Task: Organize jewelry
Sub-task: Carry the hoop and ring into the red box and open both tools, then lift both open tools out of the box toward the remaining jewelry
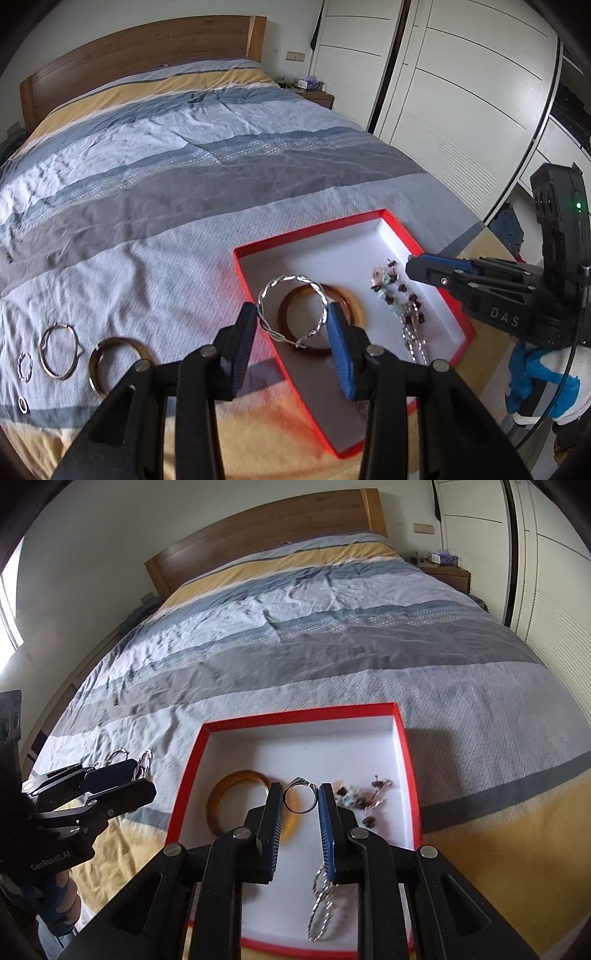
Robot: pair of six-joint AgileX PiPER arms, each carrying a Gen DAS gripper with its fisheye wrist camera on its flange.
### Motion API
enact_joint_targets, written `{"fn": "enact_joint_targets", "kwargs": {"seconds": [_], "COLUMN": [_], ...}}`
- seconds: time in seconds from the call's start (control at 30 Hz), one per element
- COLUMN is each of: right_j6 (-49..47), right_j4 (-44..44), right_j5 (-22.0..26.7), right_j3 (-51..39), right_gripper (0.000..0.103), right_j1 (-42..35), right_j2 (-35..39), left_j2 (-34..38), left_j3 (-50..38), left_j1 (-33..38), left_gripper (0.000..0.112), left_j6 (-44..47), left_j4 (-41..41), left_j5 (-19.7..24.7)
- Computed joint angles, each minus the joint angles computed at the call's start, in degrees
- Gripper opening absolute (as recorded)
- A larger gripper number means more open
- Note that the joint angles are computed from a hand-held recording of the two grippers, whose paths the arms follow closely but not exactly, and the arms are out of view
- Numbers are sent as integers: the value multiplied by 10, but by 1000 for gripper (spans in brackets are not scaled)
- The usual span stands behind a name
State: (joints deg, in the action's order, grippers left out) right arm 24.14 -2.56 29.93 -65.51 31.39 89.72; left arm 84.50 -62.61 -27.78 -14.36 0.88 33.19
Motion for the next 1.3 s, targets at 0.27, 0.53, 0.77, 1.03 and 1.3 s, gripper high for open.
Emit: {"fn": "enact_joint_targets", "kwargs": {"seconds": [0.27,0.53,0.77,1.03,1.3], "right_j6": [-64,-71,-62,-50,-12], "right_j4": [26,-3,-52,-78,-99], "right_j5": [45,90,129,136,129], "right_j3": [-122,-173,-202,-181,-94], "right_gripper": [19,19,19,25,30], "right_j1": [-44,-45,-28,-21,-9], "right_j2": [130,191,210,180,71], "left_j2": [162,213,224,209,158], "left_j3": [-126,-146,-148,-134,-112], "left_j1": [-4,-17,-27,-30,-44], "left_gripper": [37,37,37,38,38], "left_j6": [-42,-86,-123,-127,-105], "left_j4": [40,90,138,144,110], "left_j5": [20,25,25,17,28]}}
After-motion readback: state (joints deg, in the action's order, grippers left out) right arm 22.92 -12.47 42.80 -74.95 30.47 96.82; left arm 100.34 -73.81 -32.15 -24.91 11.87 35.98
